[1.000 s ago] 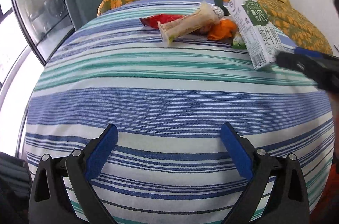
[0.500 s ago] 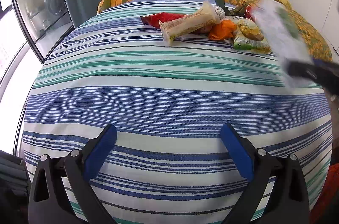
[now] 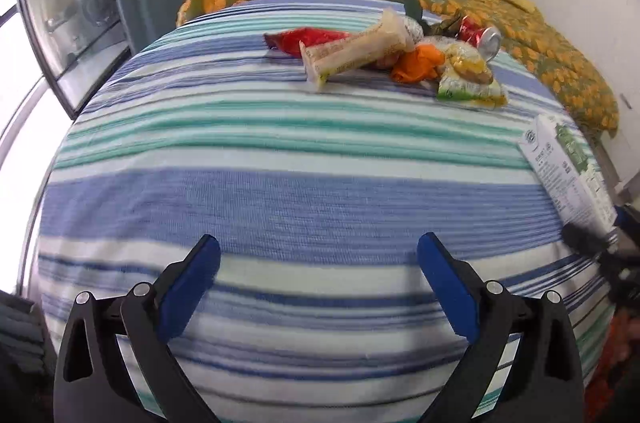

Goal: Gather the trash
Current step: 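Grasp the green-and-white milk carton with the right tool and lift it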

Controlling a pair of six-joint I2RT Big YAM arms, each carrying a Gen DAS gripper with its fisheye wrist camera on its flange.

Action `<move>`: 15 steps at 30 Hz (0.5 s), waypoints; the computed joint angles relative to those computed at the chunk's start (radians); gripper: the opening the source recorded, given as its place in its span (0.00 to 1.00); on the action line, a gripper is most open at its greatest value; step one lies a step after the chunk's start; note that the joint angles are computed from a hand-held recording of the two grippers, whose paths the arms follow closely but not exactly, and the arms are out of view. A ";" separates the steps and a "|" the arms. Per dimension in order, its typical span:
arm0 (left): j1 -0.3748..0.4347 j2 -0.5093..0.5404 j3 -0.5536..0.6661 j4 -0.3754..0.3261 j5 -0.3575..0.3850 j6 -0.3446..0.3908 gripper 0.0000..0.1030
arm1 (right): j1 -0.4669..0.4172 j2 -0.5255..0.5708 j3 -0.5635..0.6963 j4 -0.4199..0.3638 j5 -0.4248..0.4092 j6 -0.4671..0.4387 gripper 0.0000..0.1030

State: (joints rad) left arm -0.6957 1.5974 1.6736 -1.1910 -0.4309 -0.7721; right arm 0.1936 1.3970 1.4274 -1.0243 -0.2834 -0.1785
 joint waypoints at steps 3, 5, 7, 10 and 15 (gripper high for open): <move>0.037 0.012 0.017 0.021 -0.037 0.066 0.95 | 0.013 -0.012 -0.028 0.048 0.032 -0.025 0.84; 0.071 0.039 0.051 0.033 -0.028 0.125 0.95 | 0.017 -0.011 -0.031 0.058 0.046 -0.032 0.84; 0.105 0.088 0.113 0.025 -0.014 0.187 0.95 | 0.015 -0.013 -0.034 0.062 0.043 -0.029 0.84; 0.141 0.155 0.196 0.024 0.003 0.275 0.95 | 0.026 -0.011 -0.035 0.067 0.067 -0.024 0.85; 0.175 0.201 0.258 0.066 0.055 0.332 0.93 | 0.023 -0.010 -0.036 0.070 0.068 -0.015 0.85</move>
